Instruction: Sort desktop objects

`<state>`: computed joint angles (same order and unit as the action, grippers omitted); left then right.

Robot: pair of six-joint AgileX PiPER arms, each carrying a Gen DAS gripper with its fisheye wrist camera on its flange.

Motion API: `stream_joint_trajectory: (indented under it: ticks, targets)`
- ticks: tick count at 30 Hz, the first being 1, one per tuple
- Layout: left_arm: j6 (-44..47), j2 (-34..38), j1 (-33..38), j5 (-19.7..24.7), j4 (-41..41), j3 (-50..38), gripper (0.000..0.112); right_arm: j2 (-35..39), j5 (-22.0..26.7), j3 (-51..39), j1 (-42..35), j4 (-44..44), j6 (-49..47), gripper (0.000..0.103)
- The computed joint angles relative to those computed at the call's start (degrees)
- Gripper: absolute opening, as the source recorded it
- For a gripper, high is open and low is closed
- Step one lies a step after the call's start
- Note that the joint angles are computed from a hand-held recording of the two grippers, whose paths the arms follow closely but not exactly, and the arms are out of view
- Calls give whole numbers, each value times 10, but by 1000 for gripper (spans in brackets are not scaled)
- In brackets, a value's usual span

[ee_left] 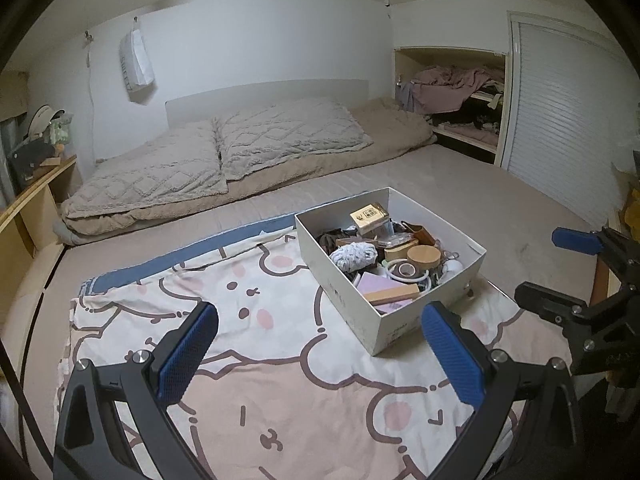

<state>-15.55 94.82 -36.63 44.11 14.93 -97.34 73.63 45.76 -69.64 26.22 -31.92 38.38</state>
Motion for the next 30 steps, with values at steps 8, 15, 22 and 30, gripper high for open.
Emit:
stream_joint_trajectory:
  ticks: [8,15,22,30]
  targets:
    - [-21,-20,-16,-4,34,29,102,-7,-2,14,8,-9,17,103]
    - [-23,-26,-18,-2,37,40,102,-9,1,17,13,-16,24,103]
    - [-21,-19,-17,8,38,34,102,-11,3,19,13,-14,22,103]
    - [-17,-17,-15,11,32,29,102,-11,2,20,12,-11,18,103]
